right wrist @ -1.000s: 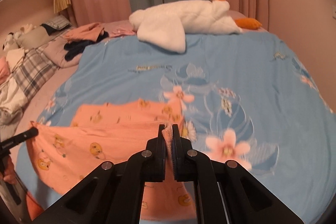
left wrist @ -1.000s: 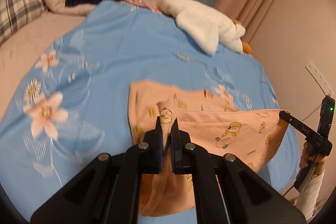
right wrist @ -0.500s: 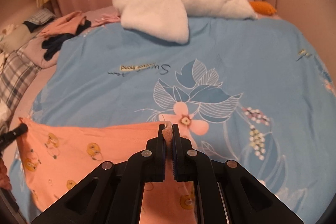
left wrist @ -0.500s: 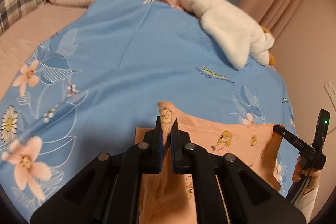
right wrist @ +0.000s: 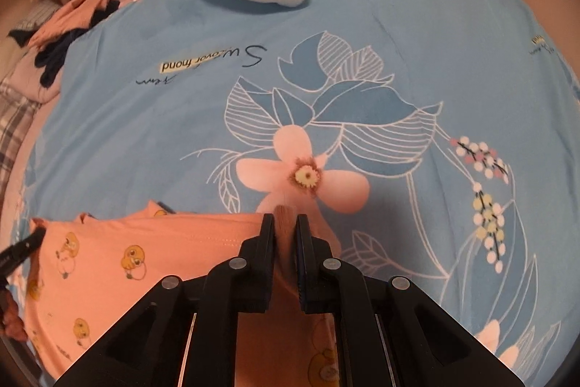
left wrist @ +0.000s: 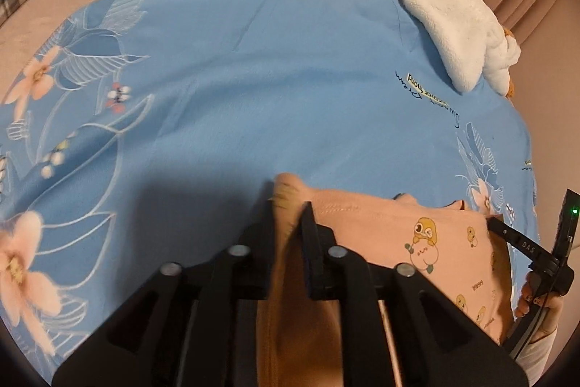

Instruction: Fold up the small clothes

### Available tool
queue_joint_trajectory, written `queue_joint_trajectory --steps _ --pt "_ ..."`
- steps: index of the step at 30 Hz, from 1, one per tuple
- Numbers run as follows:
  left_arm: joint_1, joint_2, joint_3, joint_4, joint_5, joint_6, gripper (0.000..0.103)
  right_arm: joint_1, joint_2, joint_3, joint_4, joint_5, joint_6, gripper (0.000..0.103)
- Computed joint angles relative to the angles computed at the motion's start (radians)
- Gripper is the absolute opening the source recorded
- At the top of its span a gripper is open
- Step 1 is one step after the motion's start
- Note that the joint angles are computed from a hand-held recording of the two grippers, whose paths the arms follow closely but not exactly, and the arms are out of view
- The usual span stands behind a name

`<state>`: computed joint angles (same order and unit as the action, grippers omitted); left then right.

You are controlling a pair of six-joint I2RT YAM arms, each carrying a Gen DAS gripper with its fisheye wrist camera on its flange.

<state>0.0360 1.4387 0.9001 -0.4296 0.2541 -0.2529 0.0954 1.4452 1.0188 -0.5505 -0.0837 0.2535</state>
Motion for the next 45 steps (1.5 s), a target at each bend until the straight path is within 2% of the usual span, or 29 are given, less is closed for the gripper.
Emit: queue_joint_trajectory --steps 1,2,3,4,5,7,9,11,14,15,17,19,22,27,30,32,33,34,35,37,38,39,40,41,42,45 --pt "0.004 -0.037 -0.008 -0.020 -0.012 0.000 0.031 -0.002 -0.014 0.002 -0.017 0.006 0.000 0.014" --pt "0.013 -0.060 -0.023 -0.023 -0.011 0.002 0.033 0.004 -0.039 0.002 -0.045 0.033 0.005 0.031" --pt "0.027 -0.098 -0.033 -0.048 -0.003 0.008 0.038 0.010 -0.088 -0.014 -0.062 0.062 0.010 0.041" --pt "0.040 -0.122 -0.039 -0.070 0.007 0.013 0.045 0.006 -0.138 -0.040 -0.060 0.066 0.014 0.059" --pt "0.067 -0.171 -0.058 -0.106 0.035 0.015 0.050 -0.006 -0.210 -0.077 -0.057 0.052 0.020 0.067" --pt "0.105 -0.235 -0.095 -0.130 0.090 0.015 0.066 -0.047 -0.364 -0.147 -0.094 -0.005 0.037 0.068" --pt "0.147 -0.311 -0.149 -0.178 0.148 0.021 0.071 -0.100 -0.538 -0.233 -0.147 -0.069 0.053 0.069" --pt "0.156 -0.352 -0.188 -0.206 0.184 0.024 0.071 -0.129 -0.662 -0.293 -0.200 -0.109 0.071 0.074" --pt "0.138 -0.380 -0.242 -0.224 0.180 0.013 0.071 -0.213 -0.819 -0.363 -0.326 -0.186 0.092 0.074" --pt "0.136 -0.392 -0.257 -0.222 0.185 0.000 0.071 -0.266 -0.864 -0.382 -0.374 -0.243 0.074 0.074" --pt "0.149 -0.416 -0.289 -0.209 0.233 -0.014 0.070 -0.277 -0.899 -0.423 -0.359 -0.296 0.087 0.074" --pt "0.149 -0.400 -0.283 -0.209 0.265 -0.008 0.070 -0.344 -0.959 -0.483 -0.358 -0.394 0.091 0.074" --pt "0.175 -0.391 -0.277 -0.228 0.310 0.008 0.069 -0.317 -0.955 -0.546 -0.306 -0.447 0.187 0.074" --pt "0.219 -0.356 -0.282 -0.226 0.407 0.034 0.069 -0.088 -0.921 -0.569 -0.146 -0.303 0.354 0.074" --pt "0.213 -0.310 -0.272 -0.203 0.452 0.028 0.069 -0.042 -0.845 -0.593 -0.011 -0.298 0.395 0.074" --pt "0.192 -0.281 -0.267 -0.164 0.472 0.005 0.069 -0.007 -0.815 -0.603 0.056 -0.252 0.443 0.074" --pt "0.183 -0.267 -0.260 -0.159 0.479 0.002 0.064 0.007 -0.794 -0.601 0.092 -0.239 0.458 0.074" --pt "0.159 -0.256 -0.257 -0.139 0.465 -0.017 0.053 0.013 -0.804 -0.605 0.089 -0.235 0.463 0.074" --pt "0.147 -0.248 -0.252 -0.131 0.451 -0.024 0.047 0.032 -0.765 -0.594 0.117 -0.218 0.477 0.074" --pt "0.104 -0.251 -0.251 -0.115 0.381 -0.043 0.028 0.066 -0.730 -0.586 0.154 -0.184 0.489 0.074" --pt "0.093 -0.259 -0.259 -0.103 0.369 -0.053 0.025 0.084 -0.699 -0.574 0.172 -0.167 0.491 0.073" --pt "0.088 -0.272 -0.265 -0.100 0.362 -0.066 0.022 0.106 -0.677 -0.562 0.179 -0.141 0.495 0.069" --pt "0.088 -0.286 -0.271 -0.099 0.355 -0.074 0.019 0.114 -0.674 -0.561 0.176 -0.128 0.493 0.054" --pt "0.094 -0.295 -0.275 -0.102 0.356 -0.071 0.019 0.132 -0.651 -0.542 0.160 -0.100 0.488 0.029" --pt "0.096 -0.316 -0.277 -0.114 0.353 -0.077 0.018 0.134 -0.643 -0.535 0.149 -0.092 0.479 0.022" --pt "0.109 -0.376 -0.267 -0.167 0.355 -0.074 0.017 0.149 -0.706 -0.518 0.087 -0.080 0.475 0.019"
